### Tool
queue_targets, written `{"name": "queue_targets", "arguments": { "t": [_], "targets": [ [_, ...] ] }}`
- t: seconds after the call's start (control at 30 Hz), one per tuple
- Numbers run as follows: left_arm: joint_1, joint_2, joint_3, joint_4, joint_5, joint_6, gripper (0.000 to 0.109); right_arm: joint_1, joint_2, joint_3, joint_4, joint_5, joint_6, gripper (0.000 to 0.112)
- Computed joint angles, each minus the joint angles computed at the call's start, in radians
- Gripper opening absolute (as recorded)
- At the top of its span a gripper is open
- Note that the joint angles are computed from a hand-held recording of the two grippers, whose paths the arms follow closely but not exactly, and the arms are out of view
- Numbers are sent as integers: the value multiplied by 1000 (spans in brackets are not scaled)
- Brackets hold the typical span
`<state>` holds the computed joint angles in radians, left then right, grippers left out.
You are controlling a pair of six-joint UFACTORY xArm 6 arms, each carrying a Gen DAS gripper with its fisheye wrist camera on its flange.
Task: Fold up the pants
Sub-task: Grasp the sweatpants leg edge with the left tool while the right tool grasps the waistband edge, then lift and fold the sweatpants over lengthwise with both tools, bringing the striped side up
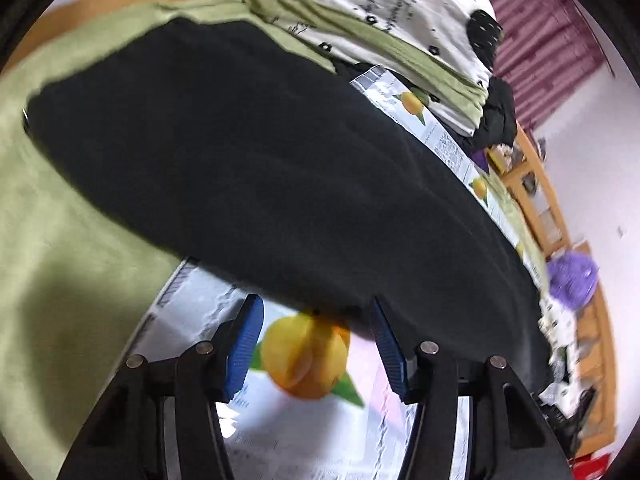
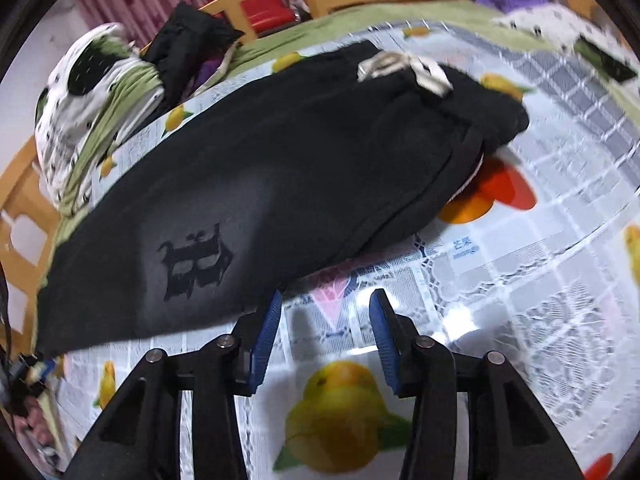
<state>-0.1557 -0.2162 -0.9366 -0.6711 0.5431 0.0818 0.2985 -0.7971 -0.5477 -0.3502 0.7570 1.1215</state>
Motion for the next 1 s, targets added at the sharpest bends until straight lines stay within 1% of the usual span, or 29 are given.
{"name": "queue_targets", "arguments": {
  "t": [0.1,0.13,0.2,0.23,0.27,0.3,0.33,0.4,0.47,0.5,0.57,0.7,0.8,0.9,0.97,1.0],
  "targets": [
    [-25,12,11,13,-68,-20,52,-57,10,32,74,-123,-39,56],
    [-36,16,15,29,-90,-44,51,-69,16,36,89,-149,-49,57],
    [-47,29,7,59,-106,-88,50,-102,39,43,120,-206,-69,57],
    [-46,38,-5,83,-104,-110,46,-111,51,39,132,-220,-78,56],
    [-48,45,-13,147,-105,-165,36,-124,71,31,153,-234,-97,55],
    [-49,49,-16,230,-110,-230,22,-130,83,21,156,-233,-100,45],
    [-45,56,-24,270,-104,-262,18,-134,96,11,161,-229,-104,34],
    [-39,55,-33,303,-87,-283,11,-144,123,-12,193,-219,-140,27],
    [-37,49,-45,322,-82,-284,10,-142,138,-35,191,-205,-166,23],
    [-39,40,-53,354,-84,-292,10,-135,141,-54,170,-184,-170,22],
    [-43,35,-73,376,-95,-295,10,-119,135,-82,112,-158,-154,21],
    [-43,61,-177,382,-80,-282,10,-109,125,-140,63,-142,-165,19],
    [-46,120,-281,392,-69,-269,10,-123,158,-202,71,-146,-213,19],
    [-52,198,-394,423,-63,-279,10,-139,233,-289,73,-154,-263,19],
    [-58,269,-485,460,-70,-295,10,-156,297,-355,68,-169,-299,18],
    [-62,313,-541,501,-72,-320,10,-162,329,-388,61,-175,-312,18]
  ]
}}
